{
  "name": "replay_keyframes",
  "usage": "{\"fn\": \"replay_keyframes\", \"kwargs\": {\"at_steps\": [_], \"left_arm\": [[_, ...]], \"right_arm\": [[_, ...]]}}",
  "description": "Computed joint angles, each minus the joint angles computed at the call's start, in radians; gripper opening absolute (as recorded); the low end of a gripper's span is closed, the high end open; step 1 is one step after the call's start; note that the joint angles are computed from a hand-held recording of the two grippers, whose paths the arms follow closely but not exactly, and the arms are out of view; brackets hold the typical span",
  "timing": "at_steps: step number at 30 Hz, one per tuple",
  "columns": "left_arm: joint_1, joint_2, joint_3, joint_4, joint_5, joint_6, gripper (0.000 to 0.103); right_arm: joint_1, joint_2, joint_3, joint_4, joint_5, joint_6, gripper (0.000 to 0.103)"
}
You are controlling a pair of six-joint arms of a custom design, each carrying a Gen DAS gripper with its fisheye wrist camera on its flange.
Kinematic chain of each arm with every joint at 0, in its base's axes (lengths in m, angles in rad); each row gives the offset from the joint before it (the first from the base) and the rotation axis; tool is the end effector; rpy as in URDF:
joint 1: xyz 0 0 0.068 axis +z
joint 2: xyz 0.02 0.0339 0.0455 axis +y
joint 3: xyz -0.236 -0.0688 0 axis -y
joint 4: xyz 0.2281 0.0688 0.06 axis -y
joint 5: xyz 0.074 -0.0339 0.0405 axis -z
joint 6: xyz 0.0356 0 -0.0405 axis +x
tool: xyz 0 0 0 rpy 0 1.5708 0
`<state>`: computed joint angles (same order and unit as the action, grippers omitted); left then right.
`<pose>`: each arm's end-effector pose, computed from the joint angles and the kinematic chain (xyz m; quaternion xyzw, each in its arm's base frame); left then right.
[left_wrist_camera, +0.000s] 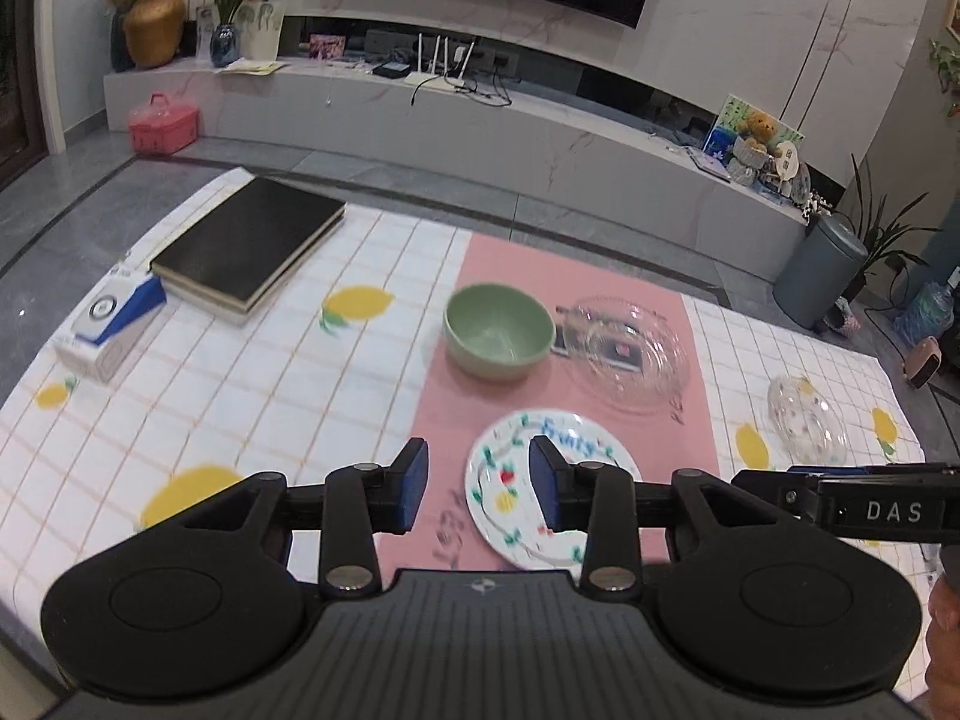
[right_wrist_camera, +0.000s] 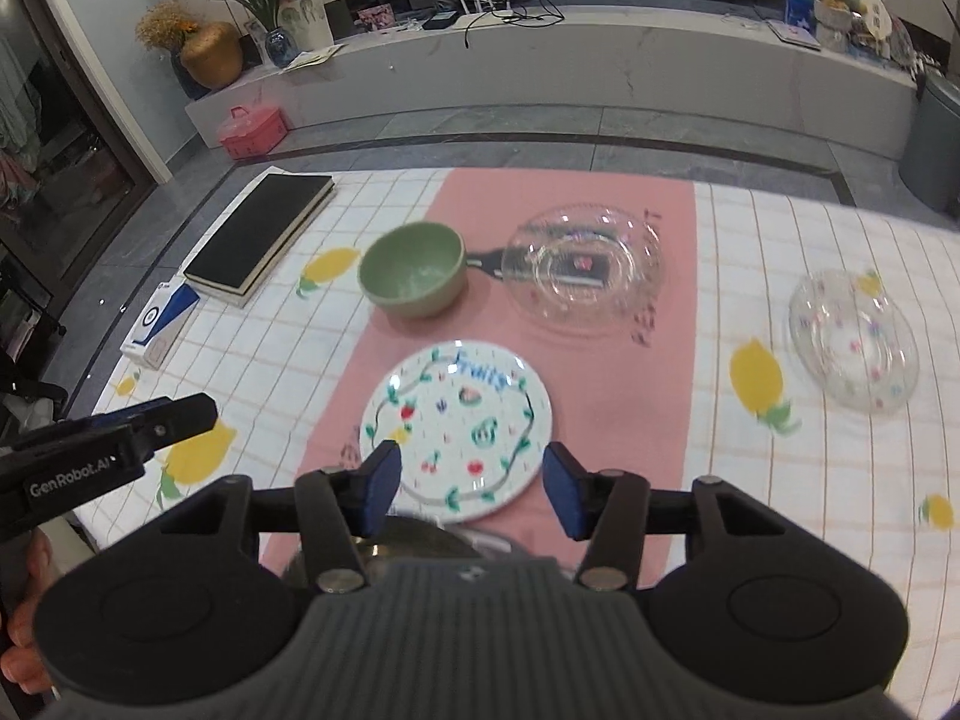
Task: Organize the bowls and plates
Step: 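Move both grippers to the pale green bowl rim and close on it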
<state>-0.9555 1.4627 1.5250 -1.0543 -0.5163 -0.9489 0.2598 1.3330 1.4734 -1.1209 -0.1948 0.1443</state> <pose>0.1736 -0.2151 0.3343 -0.0698 0.9269 -0.0829 0.3593 0.2326 0.0690 0.3437 -0.0832 0.9490 0.1492 0.2649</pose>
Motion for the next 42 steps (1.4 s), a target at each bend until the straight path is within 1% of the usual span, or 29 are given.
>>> {"fn": "replay_keyframes", "kwargs": {"at_steps": [5, 10, 14, 16, 19, 21, 23, 24, 28, 30, 31, 33, 36, 41, 42], "left_arm": [[0.119, -0.025, -0.067, 0.112, 0.08, 0.11, 0.043], [0.243, -0.034, -0.139, 0.237, 0.17, 0.203, 0.043], [0.341, -0.026, -0.197, 0.355, 0.243, 0.236, 0.043], [0.38, -0.013, -0.219, 0.407, 0.271, 0.246, 0.043], [0.432, 0.024, -0.242, 0.486, 0.331, 0.253, 0.044], [0.458, 0.053, -0.261, 0.552, 0.378, 0.247, 0.044], [0.476, 0.095, -0.254, 0.589, 0.419, 0.23, 0.044], [0.484, 0.117, -0.249, 0.605, 0.438, 0.221, 0.044], [0.49, 0.212, -0.202, 0.636, 0.48, 0.202, 0.044], [0.492, 0.259, -0.166, 0.631, 0.493, 0.196, 0.044], [0.495, 0.279, -0.15, 0.625, 0.498, 0.197, 0.044], [0.499, 0.316, -0.118, 0.609, 0.502, 0.2, 0.043], [0.506, 0.357, -0.075, 0.582, 0.511, 0.201, 0.039], [0.504, 0.409, -0.012, 0.544, 0.509, 0.205, 0.026], [0.501, 0.421, 0.001, 0.536, 0.499, 0.206, 0.025]], "right_arm": [[0.013, 0.154, 0.103, 0.029, 0.008, 0.007, 0.053], [0.004, 0.304, 0.202, 0.067, -0.019, 0.027, 0.054], [0.005, 0.42, 0.281, 0.118, -0.044, 0.051, 0.053], [0.015, 0.483, 0.33, 0.136, -0.039, 0.066, 0.052], [0.024, 0.595, 0.427, 0.141, -0.045, 0.082, 0.051], [0.028, 0.671, 0.497, 0.131, -0.045, 0.092, 0.047], [0.029, 0.744, 0.567, 0.115, -0.05, 0.105, 0.046], [0.029, 0.774, 0.596, 0.108, -0.052, 0.11, 0.044], [0.037, 0.877, 0.705, 0.077, -0.05, 0.119, 0.041], [0.038, 0.927, 0.761, 0.055, -0.059, 0.123, 0.034], [0.041, 0.945, 0.781, 0.046, -0.059, 0.126, 0.033], [0.043, 0.985, 0.83, 0.025, -0.062, 0.13, 0.027], [0.047, 1.028, 0.883, 0.003, -0.058, 0.136, 0.024], [0.047, 1.065, 0.927, -0.013, -0.069, 0.145, 0.019], [0.046, 1.068, 0.931, -0.015, -0.07, 0.147, 0.017]]}}
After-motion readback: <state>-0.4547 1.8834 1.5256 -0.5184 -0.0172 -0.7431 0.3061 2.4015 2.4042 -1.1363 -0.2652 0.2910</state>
